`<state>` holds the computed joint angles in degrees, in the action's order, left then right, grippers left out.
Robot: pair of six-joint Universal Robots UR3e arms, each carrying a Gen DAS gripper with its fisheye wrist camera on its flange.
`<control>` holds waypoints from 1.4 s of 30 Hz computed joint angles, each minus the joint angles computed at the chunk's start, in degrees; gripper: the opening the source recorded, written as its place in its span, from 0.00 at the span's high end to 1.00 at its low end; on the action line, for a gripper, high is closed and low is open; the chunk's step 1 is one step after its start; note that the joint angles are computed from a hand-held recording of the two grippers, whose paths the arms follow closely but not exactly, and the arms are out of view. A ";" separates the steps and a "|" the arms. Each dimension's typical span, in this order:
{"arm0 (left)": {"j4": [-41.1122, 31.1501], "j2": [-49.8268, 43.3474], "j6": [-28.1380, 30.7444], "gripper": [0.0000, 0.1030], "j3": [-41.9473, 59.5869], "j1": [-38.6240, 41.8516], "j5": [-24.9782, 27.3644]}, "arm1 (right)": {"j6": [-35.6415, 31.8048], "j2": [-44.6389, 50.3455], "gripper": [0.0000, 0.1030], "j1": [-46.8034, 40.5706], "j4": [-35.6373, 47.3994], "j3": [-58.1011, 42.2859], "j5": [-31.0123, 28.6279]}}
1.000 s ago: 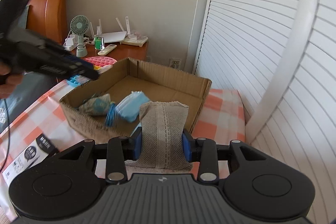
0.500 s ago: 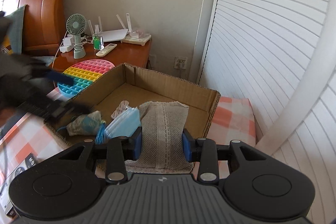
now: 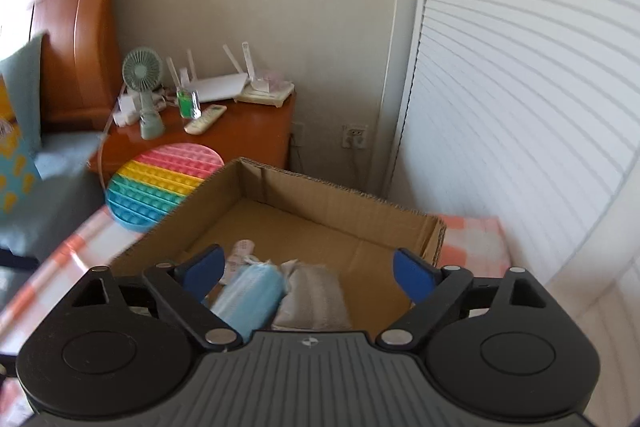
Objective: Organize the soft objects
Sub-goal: 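Withdraw both empty tools from the box back over the table, then move the left tool to the small grey sachet beside the blue toy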
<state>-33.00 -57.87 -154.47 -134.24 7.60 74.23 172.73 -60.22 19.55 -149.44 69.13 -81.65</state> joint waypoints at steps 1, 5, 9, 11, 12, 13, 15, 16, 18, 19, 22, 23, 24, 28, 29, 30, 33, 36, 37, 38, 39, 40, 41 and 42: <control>-1.45 1.85 0.09 0.17 -0.56 0.27 -0.32 | 0.27 -1.45 0.05 -0.03 -0.72 1.83 -0.30; -6.43 8.69 -0.53 0.16 -2.23 0.81 -1.57 | -0.88 -7.80 0.00 0.61 -1.23 8.28 -3.04; -12.18 16.22 -1.69 0.11 -3.77 1.13 -3.50 | 0.41 -15.20 0.00 0.68 -3.09 16.82 -4.22; -14.52 18.94 -2.60 0.10 -4.13 0.08 -3.51 | 1.08 -19.29 0.00 0.86 -4.64 22.15 -4.75; -15.32 20.22 -3.22 0.10 -4.42 -0.71 -3.23 | 1.21 -21.37 0.00 1.07 -5.45 24.89 -5.40; -15.94 21.34 -4.06 0.09 -4.70 -1.63 -2.80 | 1.37 -23.41 0.00 1.39 -6.46 27.69 -6.18; -14.34 21.35 -7.21 0.09 -5.46 -5.61 -0.13 | 1.70 -27.63 0.00 1.80 -8.02 33.32 -7.25; -13.09 20.81 -8.85 0.09 -5.82 -7.92 1.44 | 2.27 -29.21 0.00 2.42 -9.04 35.83 -8.42; -11.07 19.76 -11.57 0.09 -6.20 -11.91 3.94 | 2.51 -32.62 0.00 2.91 -10.20 40.77 -8.76; -8.92 18.64 -13.55 0.09 -6.52 -14.72 6.12 | 2.43 -34.50 0.00 3.05 -11.24 43.61 -8.74; -2.10 13.98 -19.24 0.09 -7.01 -23.62 13.18 | 2.99 -40.10 0.00 3.92 -13.89 51.53 -9.66; -0.25 12.70 -20.67 0.09 -7.19 -25.86 14.94 | 3.47 -41.81 0.00 4.09 -14.68 53.95 -9.76; 1.44 11.32 -22.26 0.09 -7.23 -28.10 16.65 | 4.09 -43.34 0.00 4.42 -15.78 56.37 -10.19; 7.20 6.21 -28.36 0.08 -7.46 -35.62 22.24 | 6.49 -49.13 0.00 5.69 -20.19 65.44 -11.84; 8.83 4.47 -29.61 0.08 -7.43 -37.62 23.97 | 7.13 -50.37 0.00 6.12 -21.37 67.52 -12.28; 10.77 2.77 -30.78 0.08 -7.58 -39.45 25.55 | 8.26 -51.41 0.00 6.66 -22.27 69.38 -13.04; 13.67 -0.96 -34.09 0.08 -7.57 -42.68 28.15 | 11.32 -53.38 0.00 8.48 -24.90 74.12 -14.80; 16.81 -4.40 -36.99 0.08 -7.89 -45.14 30.78 | 13.47 -52.48 0.00 10.84 -30.25 78.16 -17.26; 18.05 -5.41 -37.71 0.08 -8.17 -45.81 31.48 | 13.92 -52.03 0.00 11.26 -32.05 79.42 -17.67; 19.73 -6.39 -38.28 0.08 -8.63 -46.43 32.15 | 14.37 -51.25 0.00 11.72 -33.92 80.56 -18.21; 21.39 -7.18 -38.66 0.08 -9.21 -46.83 32.55 | 14.60 -50.00 0.00 12.52 -35.83 81.42 -19.02; 22.27 -7.94 -39.05 0.08 -9.46 -47.15 32.80 | 14.68 -48.72 0.00 13.35 -37.89 82.36 -19.83; 22.12 -8.44 -39.38 0.08 -9.35 -47.26 32.73 | 15.13 -47.19 0.00 14.30 -39.65 82.87 -20.81; 22.56 -8.71 -39.33 0.08 -9.60 -47.04 32.04 | 15.78 -45.68 0.00 15.21 -41.10 83.20 -21.87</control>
